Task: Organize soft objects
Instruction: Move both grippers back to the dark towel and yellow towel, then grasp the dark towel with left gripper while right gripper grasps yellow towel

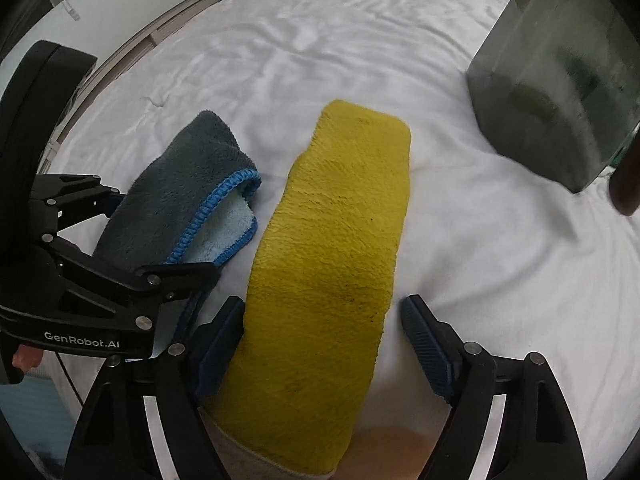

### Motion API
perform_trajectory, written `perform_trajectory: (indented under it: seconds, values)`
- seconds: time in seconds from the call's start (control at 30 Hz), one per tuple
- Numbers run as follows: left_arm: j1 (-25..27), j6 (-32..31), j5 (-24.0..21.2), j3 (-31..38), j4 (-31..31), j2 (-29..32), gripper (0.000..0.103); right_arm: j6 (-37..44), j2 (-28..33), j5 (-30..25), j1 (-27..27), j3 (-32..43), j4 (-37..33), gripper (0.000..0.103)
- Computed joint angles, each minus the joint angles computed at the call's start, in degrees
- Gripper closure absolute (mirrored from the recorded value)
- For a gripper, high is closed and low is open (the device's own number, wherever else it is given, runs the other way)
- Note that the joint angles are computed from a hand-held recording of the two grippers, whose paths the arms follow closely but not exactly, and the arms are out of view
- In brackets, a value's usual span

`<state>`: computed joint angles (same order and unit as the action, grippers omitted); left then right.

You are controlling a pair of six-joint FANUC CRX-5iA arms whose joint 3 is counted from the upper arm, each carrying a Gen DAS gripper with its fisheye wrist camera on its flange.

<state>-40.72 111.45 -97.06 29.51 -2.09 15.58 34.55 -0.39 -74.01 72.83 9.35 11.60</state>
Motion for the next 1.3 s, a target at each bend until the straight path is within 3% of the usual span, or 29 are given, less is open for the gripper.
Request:
perform_trajectory:
  seconds: [0.07,0.1,0.17,0.27,0.4,1.3]
  values:
    - [-0.22,-0.81,0.23,0.18,0.00,0.00,0.039,1.60,0.58,0.98,-0.86,0.83,-1.56,0.066]
    - [-0.46,-1.18,0.18,0.49,0.13,0.29,0.043,2.27,0.94,0.93,-1.08,1.46,-2.14,0.071]
    - [-0.75,-1.38,0.29,0.91,0.87,0.74,0.059,3.19,1.52,1.21,-1.11,2.08,-2.41,0.083]
    - [-1.27,-1.70,0.38,1.78,0.96,1.46,0.069,2.64,1.24,2.27,-1.38,1.60,-2.35,0.086]
    - [-2.27,-2.16,-0.15,2.92,-0.28,1.97,0.074,2.18,0.72,3.38,-1.51,0.70,-2.24,0.087]
    - [-6.87,0.14,-11.61,23.15,-9.65,6.67,0.076,-4.25,-7.55,2.89,3.70,-1.41,8.42,0.088]
